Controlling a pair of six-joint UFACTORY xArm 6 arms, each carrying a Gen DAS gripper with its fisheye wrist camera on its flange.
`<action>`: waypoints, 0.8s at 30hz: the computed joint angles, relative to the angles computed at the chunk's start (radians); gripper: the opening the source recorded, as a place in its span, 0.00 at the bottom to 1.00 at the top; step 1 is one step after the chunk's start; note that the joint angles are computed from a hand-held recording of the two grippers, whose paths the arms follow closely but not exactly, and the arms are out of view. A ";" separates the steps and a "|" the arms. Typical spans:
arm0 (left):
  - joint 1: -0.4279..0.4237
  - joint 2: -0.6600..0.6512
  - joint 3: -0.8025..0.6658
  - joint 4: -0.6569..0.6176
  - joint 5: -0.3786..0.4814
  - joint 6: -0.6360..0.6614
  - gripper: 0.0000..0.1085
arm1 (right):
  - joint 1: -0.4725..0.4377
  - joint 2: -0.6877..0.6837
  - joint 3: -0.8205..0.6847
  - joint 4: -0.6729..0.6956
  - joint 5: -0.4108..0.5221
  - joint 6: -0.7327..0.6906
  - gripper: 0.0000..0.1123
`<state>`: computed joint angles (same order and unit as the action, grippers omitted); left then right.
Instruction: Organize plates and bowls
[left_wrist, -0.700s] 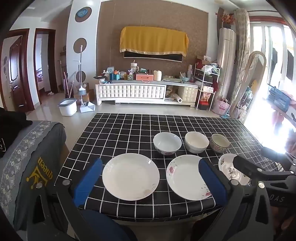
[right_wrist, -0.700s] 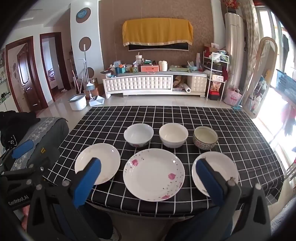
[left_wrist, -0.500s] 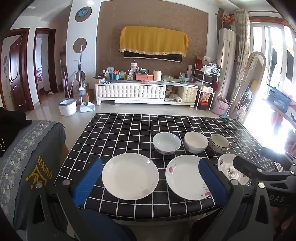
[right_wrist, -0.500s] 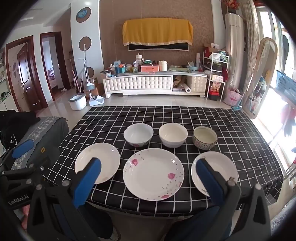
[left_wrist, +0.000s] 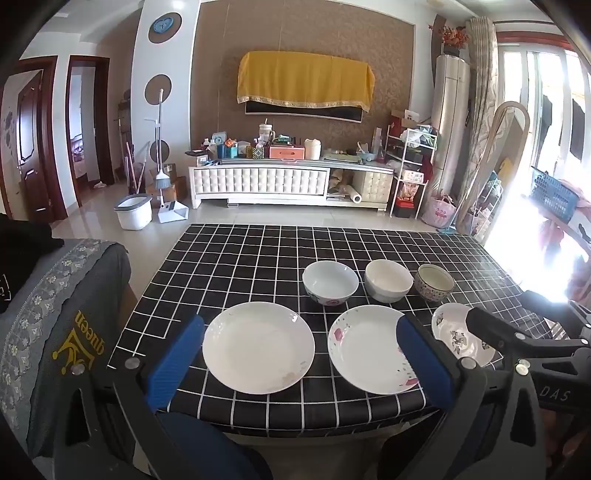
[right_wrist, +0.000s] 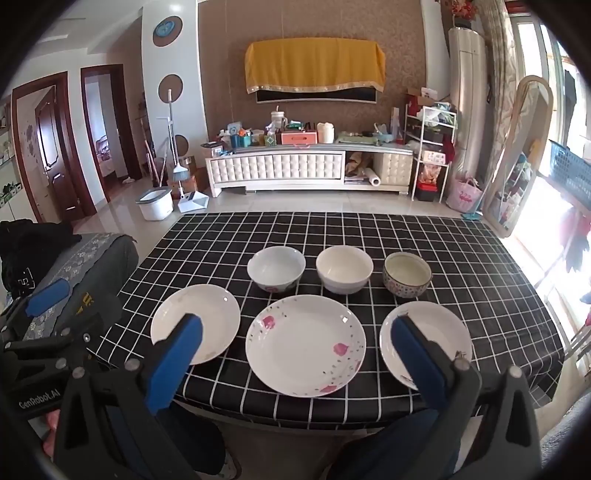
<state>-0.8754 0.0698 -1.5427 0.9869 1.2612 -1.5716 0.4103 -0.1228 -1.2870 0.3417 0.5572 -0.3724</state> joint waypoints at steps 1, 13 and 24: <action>0.003 0.003 -0.002 -0.001 -0.003 0.002 0.95 | 0.000 0.000 0.000 -0.002 0.001 0.002 0.92; 0.001 0.008 -0.008 -0.005 0.005 0.006 0.95 | 0.006 0.002 -0.004 -0.024 0.002 0.019 0.92; 0.004 0.006 0.000 -0.002 0.001 0.007 0.95 | 0.005 0.001 0.004 -0.032 0.000 0.033 0.92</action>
